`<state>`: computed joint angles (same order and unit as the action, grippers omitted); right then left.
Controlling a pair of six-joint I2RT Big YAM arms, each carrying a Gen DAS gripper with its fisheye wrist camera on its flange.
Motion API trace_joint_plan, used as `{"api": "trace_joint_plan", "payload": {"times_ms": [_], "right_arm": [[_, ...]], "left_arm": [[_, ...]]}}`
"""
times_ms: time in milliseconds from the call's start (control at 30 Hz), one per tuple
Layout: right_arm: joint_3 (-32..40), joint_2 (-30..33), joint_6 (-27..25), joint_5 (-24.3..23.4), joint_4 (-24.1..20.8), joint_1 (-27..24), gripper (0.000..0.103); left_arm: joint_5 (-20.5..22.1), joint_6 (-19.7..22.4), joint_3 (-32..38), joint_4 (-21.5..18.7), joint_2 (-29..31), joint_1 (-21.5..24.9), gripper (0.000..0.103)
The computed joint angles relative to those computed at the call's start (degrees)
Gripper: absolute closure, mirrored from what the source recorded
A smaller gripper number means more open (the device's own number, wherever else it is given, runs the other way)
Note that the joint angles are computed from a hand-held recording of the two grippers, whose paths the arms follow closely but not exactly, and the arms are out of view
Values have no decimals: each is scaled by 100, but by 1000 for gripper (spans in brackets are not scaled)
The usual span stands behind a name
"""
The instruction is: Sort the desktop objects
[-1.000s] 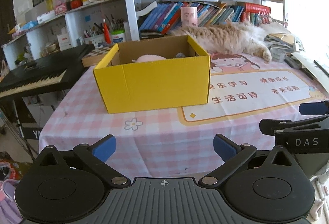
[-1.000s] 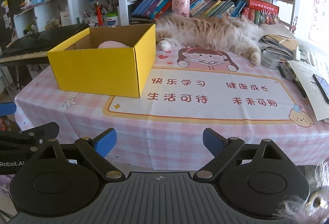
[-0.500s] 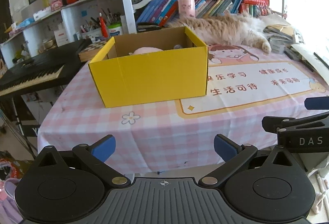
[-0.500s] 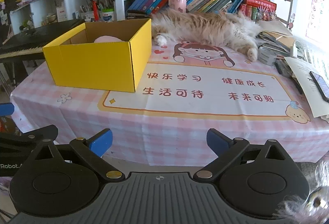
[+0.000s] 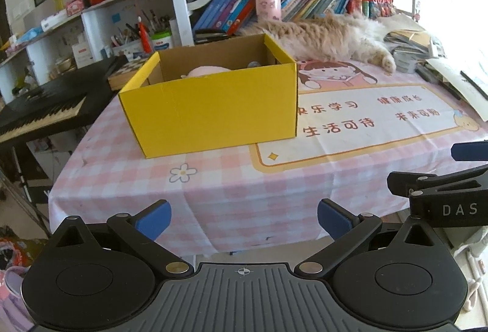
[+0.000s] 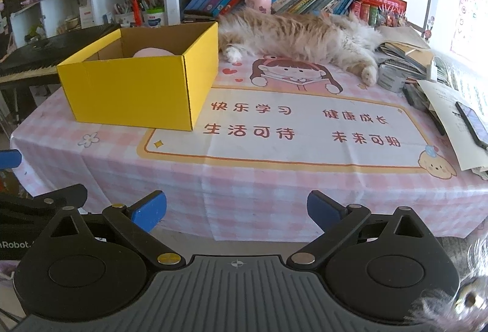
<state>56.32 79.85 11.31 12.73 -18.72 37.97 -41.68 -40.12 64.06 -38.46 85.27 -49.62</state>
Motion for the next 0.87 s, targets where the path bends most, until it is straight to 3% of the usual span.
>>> {"api": "trace_joint_plan", "payload": {"times_ms": [867], "right_arm": [[47, 44, -104, -71, -80, -36, 4]], "left_arm": [[225, -245, -3, 60, 9, 75, 0]]}}
